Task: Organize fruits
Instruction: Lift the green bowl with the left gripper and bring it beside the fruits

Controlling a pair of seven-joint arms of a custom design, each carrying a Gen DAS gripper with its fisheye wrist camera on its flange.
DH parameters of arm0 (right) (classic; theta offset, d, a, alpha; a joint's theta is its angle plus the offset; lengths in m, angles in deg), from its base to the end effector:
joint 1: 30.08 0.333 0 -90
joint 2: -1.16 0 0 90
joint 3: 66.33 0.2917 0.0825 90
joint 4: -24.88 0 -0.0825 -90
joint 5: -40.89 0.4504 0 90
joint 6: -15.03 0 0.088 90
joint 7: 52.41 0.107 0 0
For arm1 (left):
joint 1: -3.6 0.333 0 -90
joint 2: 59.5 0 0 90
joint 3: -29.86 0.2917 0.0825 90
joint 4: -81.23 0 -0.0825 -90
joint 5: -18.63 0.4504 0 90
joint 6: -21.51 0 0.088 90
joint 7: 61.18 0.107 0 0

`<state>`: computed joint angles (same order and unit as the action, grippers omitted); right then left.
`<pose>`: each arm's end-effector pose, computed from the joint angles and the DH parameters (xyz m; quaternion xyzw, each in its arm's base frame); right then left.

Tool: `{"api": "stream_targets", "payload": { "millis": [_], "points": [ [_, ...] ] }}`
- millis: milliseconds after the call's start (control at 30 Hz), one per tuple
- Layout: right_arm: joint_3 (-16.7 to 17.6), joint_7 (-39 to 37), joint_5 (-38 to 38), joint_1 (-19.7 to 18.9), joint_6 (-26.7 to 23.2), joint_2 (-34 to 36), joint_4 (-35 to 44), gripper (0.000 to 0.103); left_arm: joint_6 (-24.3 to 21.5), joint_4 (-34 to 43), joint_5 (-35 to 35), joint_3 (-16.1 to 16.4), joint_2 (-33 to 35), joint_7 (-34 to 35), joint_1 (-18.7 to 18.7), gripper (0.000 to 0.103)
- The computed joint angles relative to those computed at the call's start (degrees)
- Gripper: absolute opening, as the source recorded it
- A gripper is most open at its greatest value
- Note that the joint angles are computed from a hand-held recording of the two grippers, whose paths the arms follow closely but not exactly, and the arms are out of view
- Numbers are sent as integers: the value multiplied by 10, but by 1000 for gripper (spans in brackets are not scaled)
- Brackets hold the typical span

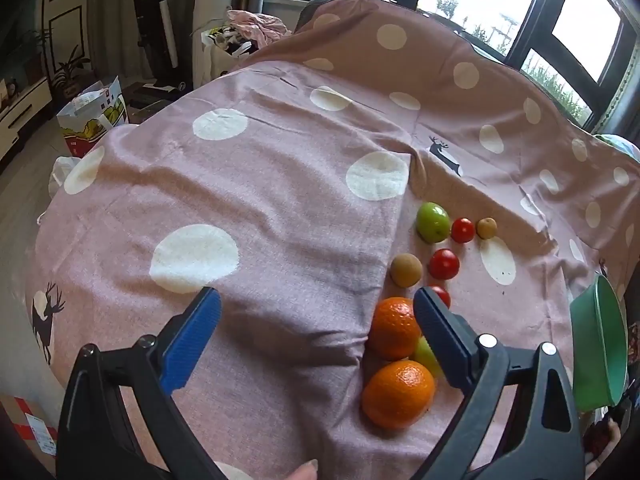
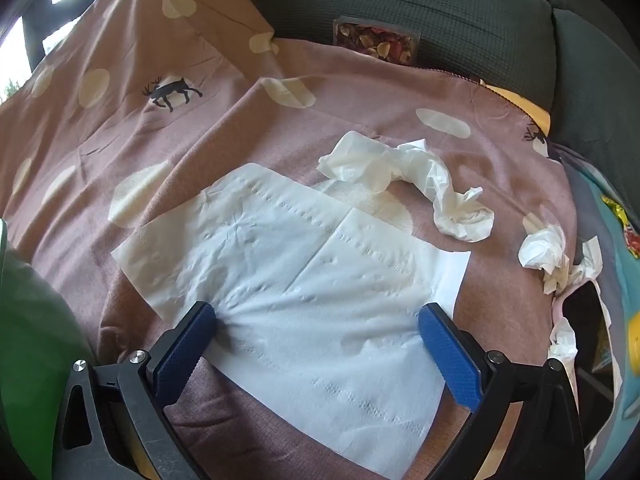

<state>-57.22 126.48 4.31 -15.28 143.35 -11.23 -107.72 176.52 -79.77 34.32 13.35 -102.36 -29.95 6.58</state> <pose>0.5135 0.2085 0.3909 -0.3765 0.8824 -0.2575 0.1156 0.4242 -0.0957 0.4168 -0.8274 0.4429 -0.2519 0.2362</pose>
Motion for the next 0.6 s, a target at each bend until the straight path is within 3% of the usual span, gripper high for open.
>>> {"api": "stream_targets", "payload": {
  "millis": [67,167,267,333,500,600],
  "points": [
    [-3,-10,10,1,-6,7,9,101,10,-4,-11,21,-4,26,-20,96],
    [-9,-40,35,6,34,-28,-13,85,45,-23,-50,57,-20,62,-55,96],
    [28,-31,-8,1,-22,-71,-5,85,66,-30,-107,108,-25,122,-107,96],
    [52,-34,-50,7,-44,-95,3,85,68,-29,-131,115,-25,144,-123,95],
    [65,-56,-78,23,74,-137,3,85,35,-12,-150,86,-17,177,-115,89],
    [41,-108,-40,42,257,-109,6,85,15,0,-171,99,-3,213,-128,81]
  ]
}}
